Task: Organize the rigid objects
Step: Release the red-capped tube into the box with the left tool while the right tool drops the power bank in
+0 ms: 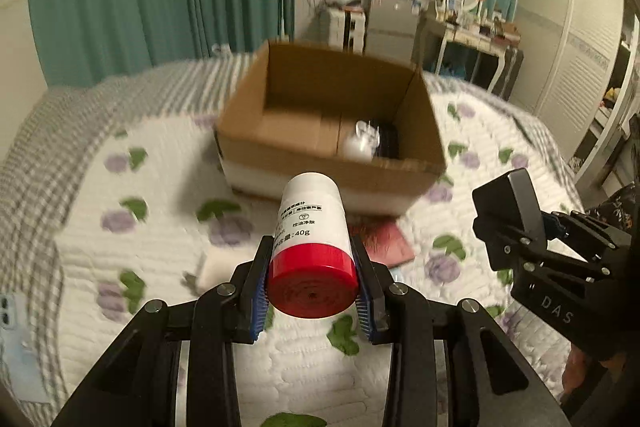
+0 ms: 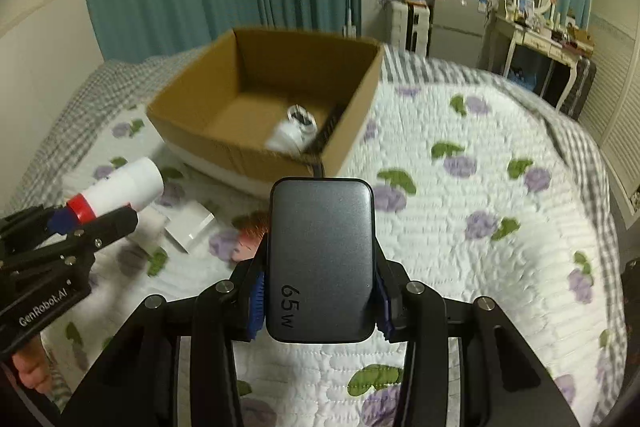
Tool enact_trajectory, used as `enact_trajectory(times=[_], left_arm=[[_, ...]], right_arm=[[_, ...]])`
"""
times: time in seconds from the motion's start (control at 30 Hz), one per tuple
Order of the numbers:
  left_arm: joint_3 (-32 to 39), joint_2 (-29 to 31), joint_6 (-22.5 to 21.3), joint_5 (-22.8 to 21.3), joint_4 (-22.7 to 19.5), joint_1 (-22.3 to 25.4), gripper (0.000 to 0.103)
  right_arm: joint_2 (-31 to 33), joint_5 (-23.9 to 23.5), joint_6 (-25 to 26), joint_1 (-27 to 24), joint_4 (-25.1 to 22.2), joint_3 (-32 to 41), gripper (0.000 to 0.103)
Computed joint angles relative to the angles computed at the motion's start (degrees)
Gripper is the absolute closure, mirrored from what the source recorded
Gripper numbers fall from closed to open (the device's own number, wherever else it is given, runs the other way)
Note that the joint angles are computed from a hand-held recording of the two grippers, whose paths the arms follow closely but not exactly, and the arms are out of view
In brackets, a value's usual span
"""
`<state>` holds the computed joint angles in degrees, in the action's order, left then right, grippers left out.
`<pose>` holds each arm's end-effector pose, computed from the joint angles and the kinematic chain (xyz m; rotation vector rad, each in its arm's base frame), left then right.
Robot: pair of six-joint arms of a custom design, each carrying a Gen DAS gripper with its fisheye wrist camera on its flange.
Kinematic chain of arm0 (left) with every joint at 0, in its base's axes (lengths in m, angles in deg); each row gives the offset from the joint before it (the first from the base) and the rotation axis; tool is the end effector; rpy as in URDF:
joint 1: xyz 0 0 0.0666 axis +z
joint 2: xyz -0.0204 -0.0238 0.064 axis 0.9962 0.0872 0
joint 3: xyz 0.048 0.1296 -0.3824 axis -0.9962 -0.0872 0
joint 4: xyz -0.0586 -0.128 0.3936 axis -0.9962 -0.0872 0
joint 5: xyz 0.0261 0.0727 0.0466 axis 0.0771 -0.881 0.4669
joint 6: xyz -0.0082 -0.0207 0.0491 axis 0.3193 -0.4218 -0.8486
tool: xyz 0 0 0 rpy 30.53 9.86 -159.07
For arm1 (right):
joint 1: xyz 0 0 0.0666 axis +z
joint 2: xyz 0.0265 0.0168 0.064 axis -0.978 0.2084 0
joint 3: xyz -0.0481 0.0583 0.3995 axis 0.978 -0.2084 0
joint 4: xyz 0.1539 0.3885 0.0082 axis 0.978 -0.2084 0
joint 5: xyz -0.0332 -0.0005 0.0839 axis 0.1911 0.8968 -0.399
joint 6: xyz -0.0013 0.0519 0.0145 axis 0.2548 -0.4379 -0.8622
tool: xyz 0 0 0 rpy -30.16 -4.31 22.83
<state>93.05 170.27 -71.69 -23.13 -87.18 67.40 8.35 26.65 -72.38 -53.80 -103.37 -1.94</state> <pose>0.5409 -0.1676 0.4168 0.1190 2.3747 -0.0817 0.5561 0.2445 0.3732 -0.2008 2.3840 0.1563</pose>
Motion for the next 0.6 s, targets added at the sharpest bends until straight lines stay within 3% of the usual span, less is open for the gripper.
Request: enact_trajectory(times=[0.2, 0.6], left_arm=[[5.64, 1.61, -2.41, -0.09, -0.44, 0.38, 0.067], [23.97, 16.57, -5.06, 1.24, -3.25, 2.83, 0.067]], right_arm=[[0.83, -0.66, 3.62, 0.27, 0.05, 5.08, 0.061], [13.48, -3.27, 7.23, -1.87, -1.94, 25.10, 0.061]])
